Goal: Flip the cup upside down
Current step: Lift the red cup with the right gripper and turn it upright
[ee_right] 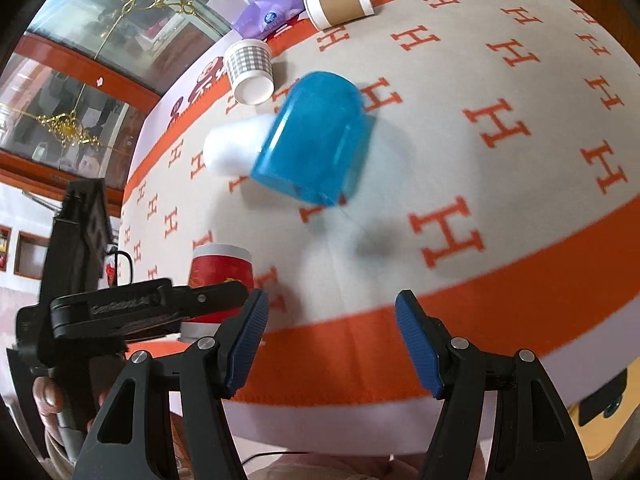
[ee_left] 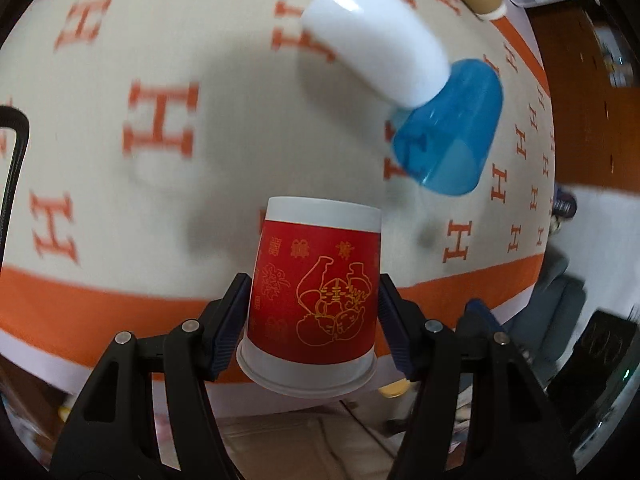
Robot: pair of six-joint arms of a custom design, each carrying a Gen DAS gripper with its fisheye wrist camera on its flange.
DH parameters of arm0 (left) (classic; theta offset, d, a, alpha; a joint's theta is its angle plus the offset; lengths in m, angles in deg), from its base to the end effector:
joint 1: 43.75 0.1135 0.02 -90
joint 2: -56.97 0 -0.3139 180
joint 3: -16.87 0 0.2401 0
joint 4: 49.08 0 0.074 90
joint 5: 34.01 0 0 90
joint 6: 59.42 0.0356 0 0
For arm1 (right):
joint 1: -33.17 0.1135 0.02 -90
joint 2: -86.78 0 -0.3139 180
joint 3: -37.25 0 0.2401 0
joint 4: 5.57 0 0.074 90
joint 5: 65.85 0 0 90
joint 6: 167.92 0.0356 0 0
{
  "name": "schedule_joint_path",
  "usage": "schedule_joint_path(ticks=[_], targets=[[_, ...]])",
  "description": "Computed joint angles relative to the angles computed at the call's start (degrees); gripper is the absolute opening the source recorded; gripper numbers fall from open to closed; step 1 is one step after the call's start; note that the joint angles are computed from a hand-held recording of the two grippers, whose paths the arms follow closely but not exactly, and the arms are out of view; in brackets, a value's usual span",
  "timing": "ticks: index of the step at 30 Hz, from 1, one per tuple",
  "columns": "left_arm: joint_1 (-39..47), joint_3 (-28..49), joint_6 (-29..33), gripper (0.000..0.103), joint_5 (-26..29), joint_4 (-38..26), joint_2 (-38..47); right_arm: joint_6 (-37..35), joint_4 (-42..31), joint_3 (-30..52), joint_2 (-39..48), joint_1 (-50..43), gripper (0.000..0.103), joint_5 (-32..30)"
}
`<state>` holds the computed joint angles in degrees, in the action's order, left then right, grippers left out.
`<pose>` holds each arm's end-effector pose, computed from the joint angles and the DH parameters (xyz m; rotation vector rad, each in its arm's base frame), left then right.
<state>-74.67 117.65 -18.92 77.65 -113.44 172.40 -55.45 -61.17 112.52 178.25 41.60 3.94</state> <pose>0.3428 -0.2207 0.2311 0.4268 -2.9491 0.6203 0.2872 0.0550 0.2583 0.2692 2.8555 0.6148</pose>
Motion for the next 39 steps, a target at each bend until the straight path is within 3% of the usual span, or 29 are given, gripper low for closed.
schedule_joint_path(ticks=[5,10,15,19,29,32,39], targets=[[-4.61,-8.39,-8.78,0.059,-2.90,10.41,-2.01,-5.04,-1.77,-5.09,-5.23,-3.07,0.067,-0.54],[-6.87,-10.11,-12.38,0.060,-6.46,13.53,-2.15,-9.07,-3.27,-7.95,-8.01,-5.93,0.067,-1.03],[-7.43,-7.43,-10.81,0.066,-7.38,10.68,-1.18,-11.57,-4.21,-8.86,-8.93,-7.90,0.067,-1.55],[-8.82,-4.29,-10.68,0.076,-9.81,7.86,-0.06,-12.93,-4.49,-9.32,-8.79,-8.78,0.067,-2.26],[-9.49,-1.68,-7.12,0.077,-14.17,0.48,-4.57,-13.88,-6.05,-7.52,-8.74,-8.10,0.067,-4.22],[-9.98,-3.99,-6.12,0.077,-17.29,-0.76,-8.77,-13.73,-6.41,-6.74,-8.84,-7.05,0.067,-4.98],[-13.68,-6.98,-7.30,0.077,-30.29,-5.95,-16.58,-12.64,-7.28,-4.57,-8.73,-4.14,0.069,-7.67]])
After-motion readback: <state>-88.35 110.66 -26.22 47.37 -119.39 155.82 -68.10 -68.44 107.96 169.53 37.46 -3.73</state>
